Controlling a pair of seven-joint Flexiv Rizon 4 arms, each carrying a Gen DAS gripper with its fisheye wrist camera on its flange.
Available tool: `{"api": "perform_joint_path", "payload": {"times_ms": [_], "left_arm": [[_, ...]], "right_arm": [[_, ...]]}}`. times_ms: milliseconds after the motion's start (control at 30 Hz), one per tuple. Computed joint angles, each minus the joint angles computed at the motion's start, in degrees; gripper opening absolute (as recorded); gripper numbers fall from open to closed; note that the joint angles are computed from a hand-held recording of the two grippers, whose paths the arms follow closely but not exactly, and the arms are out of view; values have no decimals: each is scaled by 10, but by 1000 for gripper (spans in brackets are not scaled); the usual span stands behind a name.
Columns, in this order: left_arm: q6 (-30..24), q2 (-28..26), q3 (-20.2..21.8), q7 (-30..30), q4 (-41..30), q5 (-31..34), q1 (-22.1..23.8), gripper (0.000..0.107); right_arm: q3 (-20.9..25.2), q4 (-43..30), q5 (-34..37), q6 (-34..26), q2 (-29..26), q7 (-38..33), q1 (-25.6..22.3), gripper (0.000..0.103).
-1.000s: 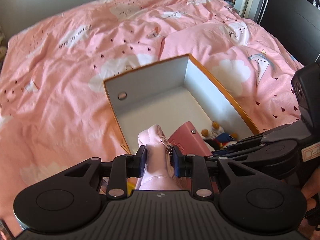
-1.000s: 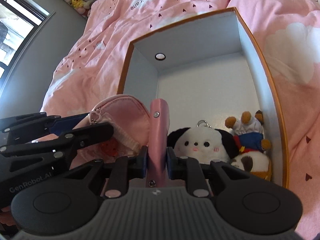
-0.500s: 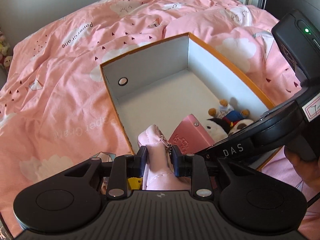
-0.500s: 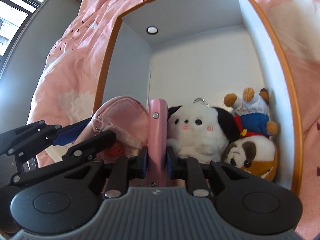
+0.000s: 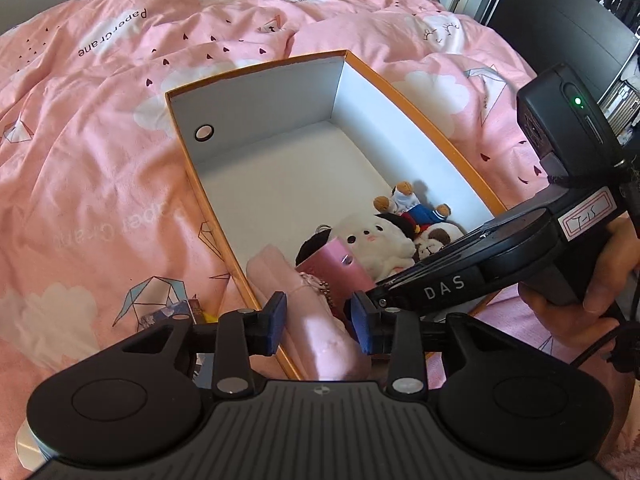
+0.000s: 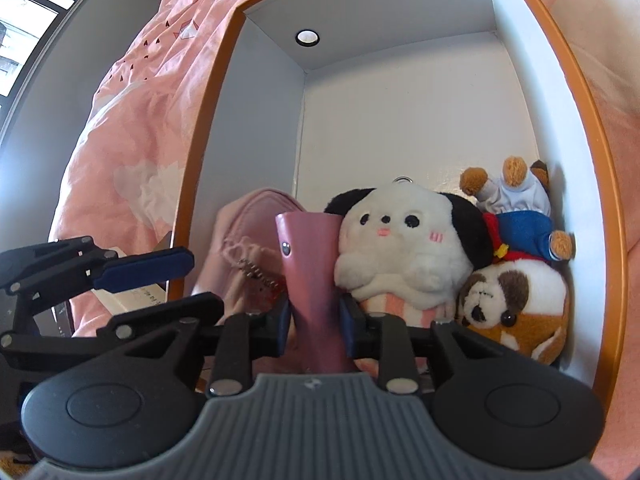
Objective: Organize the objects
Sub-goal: 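Lower the phone case and pouch into the box beside the plushes with both tools, then open both tools and withdraw them from the box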
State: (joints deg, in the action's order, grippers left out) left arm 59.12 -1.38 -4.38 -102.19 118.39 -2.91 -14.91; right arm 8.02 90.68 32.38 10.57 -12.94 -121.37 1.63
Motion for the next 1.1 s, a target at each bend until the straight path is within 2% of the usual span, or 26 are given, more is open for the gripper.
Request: {"api": "perform_joint_path", "payload": {"times_ms": [67,100,167,233,267,400,500,633,733,833,933,1100], "left_arm": [[6,4,1,32,9,-36,0,40],[4,4,0,44,10,-47,1,37],[-6,2,-1,48,4,-39,1,32],[-17,-2,-3,57,-1,-38,1,23],[-22,-4,-3,65,0,-44,0,22],[-54,-10,-7,108,-3,-71,-3,13],[-63,-15,-8,115,-3,-79,-5,13],[-60,-22,-7,124,0,-120,-3,13],[-56,-20,-5,116,0,-106,-4,15],[-28,-7,-4,147,20,-143,-4,16],[7,3,-2,172,35,-167,-4,22],[66,-8,-2,186,35,-180,-1,28]], "right_arm": [[0,-3,6,-4,2,-4,-3,29],[-1,-3,5,-2,3,-5,-2,29],[-1,-1,1,0,5,-7,-1,28],[-2,-3,2,-5,3,-3,-1,24],[-1,-4,4,-7,3,-3,-1,21],[-1,-2,5,-5,4,2,0,20],[-2,-4,5,-10,1,9,0,20],[0,-3,19,-15,-5,23,-2,23],[3,8,18,0,0,19,1,25],[4,10,15,6,10,-3,1,25],[1,1,22,7,18,-28,-3,25],[-2,3,-10,82,24,-66,11,30]]}}
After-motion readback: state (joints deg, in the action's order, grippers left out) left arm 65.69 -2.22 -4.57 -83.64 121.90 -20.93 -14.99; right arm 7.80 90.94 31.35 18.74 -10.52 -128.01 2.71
